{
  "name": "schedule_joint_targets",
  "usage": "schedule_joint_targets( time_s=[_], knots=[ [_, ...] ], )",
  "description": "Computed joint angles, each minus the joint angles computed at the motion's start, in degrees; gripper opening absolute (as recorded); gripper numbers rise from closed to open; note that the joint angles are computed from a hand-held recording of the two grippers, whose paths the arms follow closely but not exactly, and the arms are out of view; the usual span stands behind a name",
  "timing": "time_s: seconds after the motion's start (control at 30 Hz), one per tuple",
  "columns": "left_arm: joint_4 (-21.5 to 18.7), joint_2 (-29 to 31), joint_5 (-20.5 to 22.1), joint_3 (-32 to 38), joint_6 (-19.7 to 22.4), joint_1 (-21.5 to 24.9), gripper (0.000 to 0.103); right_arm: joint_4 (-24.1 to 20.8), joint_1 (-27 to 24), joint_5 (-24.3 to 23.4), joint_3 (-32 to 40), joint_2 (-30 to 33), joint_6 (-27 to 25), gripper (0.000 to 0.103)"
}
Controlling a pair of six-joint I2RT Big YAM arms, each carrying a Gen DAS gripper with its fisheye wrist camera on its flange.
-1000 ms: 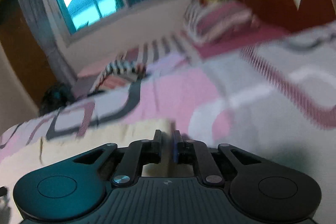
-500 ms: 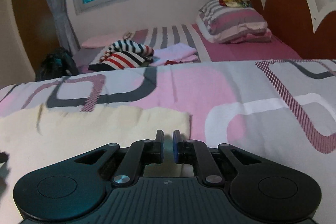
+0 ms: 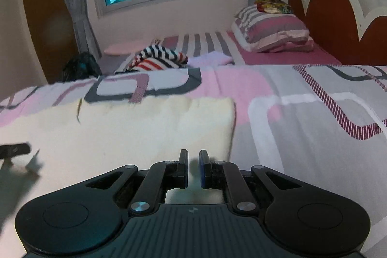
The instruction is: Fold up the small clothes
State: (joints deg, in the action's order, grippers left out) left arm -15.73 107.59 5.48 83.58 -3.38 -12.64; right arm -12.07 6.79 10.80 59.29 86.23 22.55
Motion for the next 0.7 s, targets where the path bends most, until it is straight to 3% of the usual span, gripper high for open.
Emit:
schedule_joint_targets(
  time_s=[0.23, 0.37, 0.43, 0.7],
  knots=[
    [1.1, -5.0, -1.2, -5.9, -5.0, 10.5, 0.049, -3.4, 2.0, -1.1, 3.3, 1.7, 2.2, 0.009],
    [-1.8, -4.2, -0.3, -4.4, -9.6, 17.9, 0.04, -5.1, 3.7, -0.3, 4.9, 2.4, 5.3, 0.008],
    [-3.2, -2.9, 2.1, -2.5, -13.5, 21.1, 0.039, -6.4, 4.9, 0.3, 5.9, 2.7, 6.7, 0.009],
    [-0.3, 0.8, 11.5, 0.6, -24.6, 27.7, 0.037, -9.5, 9.1, 2.6, 10.9, 5.7, 8.0, 0.009]
  ],
)
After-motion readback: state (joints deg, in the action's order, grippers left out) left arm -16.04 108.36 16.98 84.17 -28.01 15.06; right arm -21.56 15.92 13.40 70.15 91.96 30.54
